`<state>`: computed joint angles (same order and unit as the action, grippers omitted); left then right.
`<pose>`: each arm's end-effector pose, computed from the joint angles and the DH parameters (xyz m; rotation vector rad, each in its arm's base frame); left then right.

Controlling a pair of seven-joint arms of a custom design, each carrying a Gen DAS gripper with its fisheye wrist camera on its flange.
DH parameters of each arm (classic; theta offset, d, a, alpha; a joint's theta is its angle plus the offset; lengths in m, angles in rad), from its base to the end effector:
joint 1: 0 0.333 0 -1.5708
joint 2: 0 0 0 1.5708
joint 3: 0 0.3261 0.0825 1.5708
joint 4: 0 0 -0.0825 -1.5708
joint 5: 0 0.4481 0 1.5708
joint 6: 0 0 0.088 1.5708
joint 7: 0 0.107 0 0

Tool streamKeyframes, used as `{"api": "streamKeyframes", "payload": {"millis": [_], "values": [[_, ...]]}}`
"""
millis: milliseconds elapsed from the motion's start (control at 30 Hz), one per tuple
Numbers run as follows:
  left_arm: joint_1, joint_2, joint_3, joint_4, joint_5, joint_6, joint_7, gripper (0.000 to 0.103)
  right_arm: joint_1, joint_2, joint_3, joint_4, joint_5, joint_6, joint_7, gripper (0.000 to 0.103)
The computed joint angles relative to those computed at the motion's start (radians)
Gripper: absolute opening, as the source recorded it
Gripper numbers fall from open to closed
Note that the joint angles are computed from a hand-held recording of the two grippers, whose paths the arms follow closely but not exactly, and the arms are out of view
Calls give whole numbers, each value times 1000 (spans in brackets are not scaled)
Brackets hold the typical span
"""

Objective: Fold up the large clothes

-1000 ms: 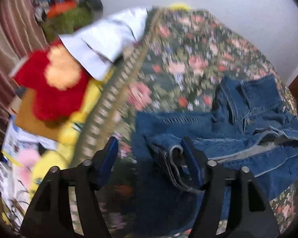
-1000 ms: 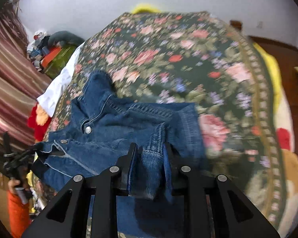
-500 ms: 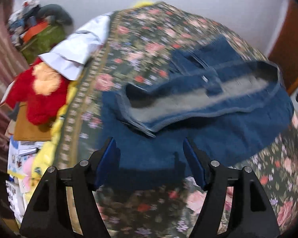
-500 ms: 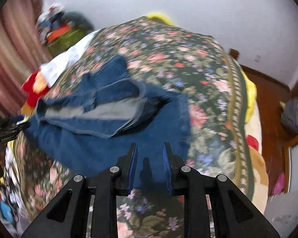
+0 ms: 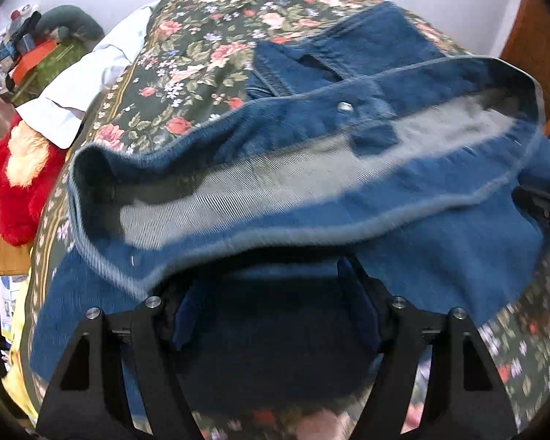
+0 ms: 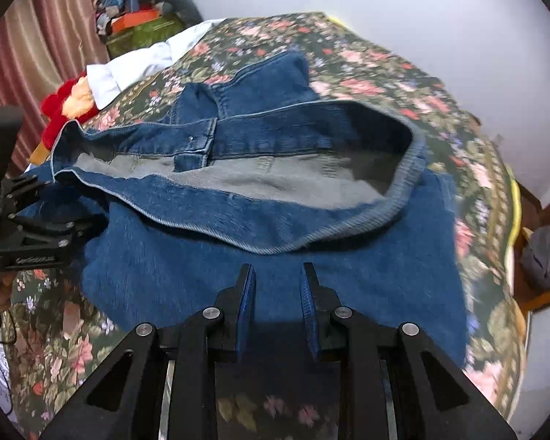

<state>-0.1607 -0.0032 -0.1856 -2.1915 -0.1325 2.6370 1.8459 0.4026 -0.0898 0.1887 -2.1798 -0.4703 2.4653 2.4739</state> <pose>0.5845 -0.2074 0.4087 -1.4281 2.4636 -0.5622 0.5003 0.3386 0.4460 -1.9442 1.9337 -0.5445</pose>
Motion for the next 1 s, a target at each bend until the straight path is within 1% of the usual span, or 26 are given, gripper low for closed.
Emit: {"api": "streamKeyframes", "payload": {"millis": [67,133,233,333,367,400,467,500,567,667,700,767,800,867,967,1000], "values": [[5,44,3,52,21,-8,-25,71,-2,47,-10,39,10,4,-47,21],[18,73,0,96,0,-11,-19,71,-2,80,-24,76,11,3,-77,21],[39,121,-7,173,-40,7,-12,69,-6,116,-54,125,-21,21,-61,21],[43,180,-12,262,-2,16,-72,69,-15,141,-84,157,-61,84,11,21],[38,199,-11,288,32,21,-96,69,-14,145,-93,166,-100,101,69,21],[30,219,-5,309,84,26,-125,69,-9,148,-102,178,-165,97,145,21],[1,253,20,347,227,23,-213,69,3,150,-111,207,-310,31,293,21],[-4,265,25,363,270,11,-243,69,3,148,-112,214,-332,10,320,21],[11,261,11,362,275,6,-255,68,-13,136,-113,208,-261,16,292,21],[51,203,-23,300,216,62,-195,68,-39,90,-110,146,-122,101,222,21],[61,174,-29,273,193,87,-172,68,-43,77,-104,134,-103,103,208,21],[67,126,-25,234,177,119,-162,69,-46,55,-87,115,-82,90,174,21],[79,102,-32,218,123,122,-117,69,-46,45,-78,108,-70,87,153,21],[99,47,-36,185,-35,107,14,75,-41,26,-60,89,-36,89,115,21],[88,-8,-2,141,-105,85,91,81,-29,21,-42,83,51,117,19,21],[83,-16,8,132,-102,74,100,81,-25,24,-37,86,70,122,-3,21]]}}
